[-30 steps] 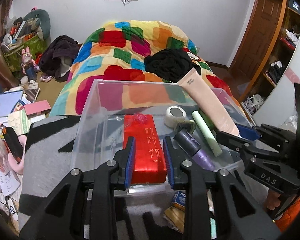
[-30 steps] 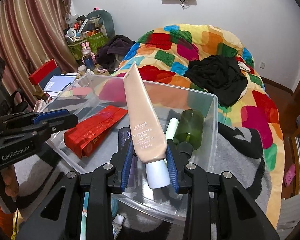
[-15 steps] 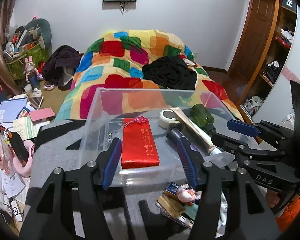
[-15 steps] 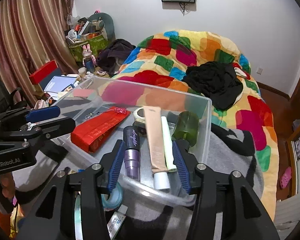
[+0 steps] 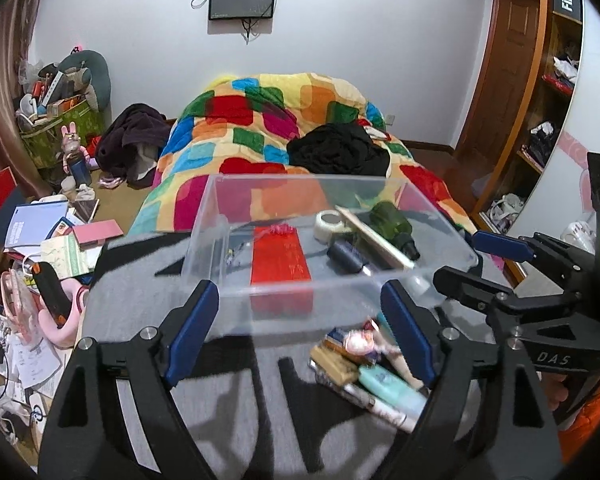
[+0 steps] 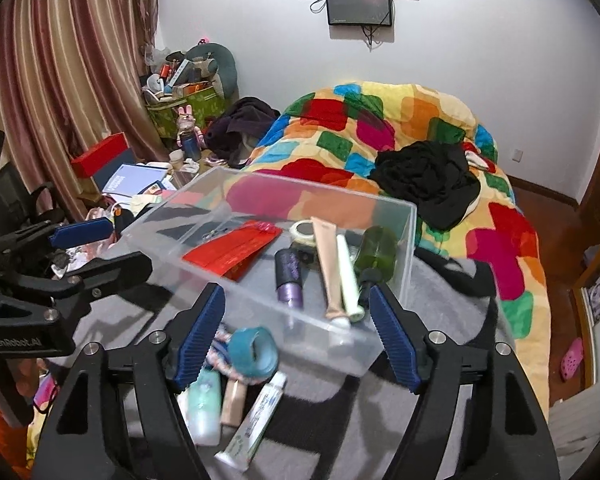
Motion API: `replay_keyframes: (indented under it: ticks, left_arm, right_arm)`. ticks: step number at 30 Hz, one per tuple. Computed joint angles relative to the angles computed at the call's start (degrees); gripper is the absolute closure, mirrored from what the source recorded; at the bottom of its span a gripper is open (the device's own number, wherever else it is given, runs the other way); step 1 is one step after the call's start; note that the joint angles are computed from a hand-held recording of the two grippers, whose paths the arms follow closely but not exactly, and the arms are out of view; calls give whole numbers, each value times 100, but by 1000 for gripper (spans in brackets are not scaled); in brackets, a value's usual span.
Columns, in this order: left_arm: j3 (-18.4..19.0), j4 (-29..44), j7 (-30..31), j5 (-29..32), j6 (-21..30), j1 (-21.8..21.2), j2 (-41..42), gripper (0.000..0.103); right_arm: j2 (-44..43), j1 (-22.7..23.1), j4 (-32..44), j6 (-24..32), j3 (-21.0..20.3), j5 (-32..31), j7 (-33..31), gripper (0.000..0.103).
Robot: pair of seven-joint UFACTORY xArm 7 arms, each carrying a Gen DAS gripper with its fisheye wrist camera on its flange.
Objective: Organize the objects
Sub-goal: 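Grasp the white pen with the left gripper while the right grasps the white toothpaste tube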
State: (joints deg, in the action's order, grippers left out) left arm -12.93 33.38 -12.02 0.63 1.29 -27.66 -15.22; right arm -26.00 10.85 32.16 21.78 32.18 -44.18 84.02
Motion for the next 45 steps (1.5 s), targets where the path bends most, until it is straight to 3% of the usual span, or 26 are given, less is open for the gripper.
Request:
replay_keyframes:
  ticks: [3,10,16,19,22,26,28,31,32,36,39,42,43,45]
  left_arm:
    - [58,-162,39,-58,36,-111,-58,20]
    - [536,-446,501,-652,146,-808,69,20]
    - [623,-349,994,-1354,278,-1198,479,20]
    - [589,-378,1178,-1662,224,-1192,523,20]
    - [313,-540,929,-1377,154,-799,405,22]
    - [338,-793,806,-1198,212,-607,96,24]
    - [563,-850,863,-1290,336,-710,-29,26]
    - [1186,-863,1352,-1940,431,-1312,-127,26]
    - [1195,-862,1418,-2055,432,-1362,-131,26]
    - [481,-906,984,-1723,265,-879,-75,26]
    - [228,-859,698,-1403,116,-744,51,26]
    - [-495,-823,109,-581,42,-20,107,35]
    - [-601,-851,-34,-340,5,102,81,38]
    - [-258,-921,50,-361,-58,-220,42,49]
  right_arm:
    - [102,76,-28,132,80,64,80,32]
    - [411,414,-251,145,-86,162,295,32]
    - [630,545,-305,135,-162,-37,576,32]
    - [593,694,-402,113,-359,51,502,32]
    - [562,765,-522,61,-438,161,478,33]
    - [343,824,-663,170,-426,287,492,36]
    - [200,829,-745,132,-425,365,469,38]
    - [181,744,-759,49,-305,400,490,40]
    - [246,704,-719,28,-263,390,483,40]
    - [607,556,-501,47,-92,161,603,50]
    - [661,656,-388,291,-63,-69,746,57]
    - [636,830,-391,419,-165,-154,812,69]
    - [611,877,-410,432,-203,-164,829,74]
    - [527,961,-479,450,-268,-156,849,81]
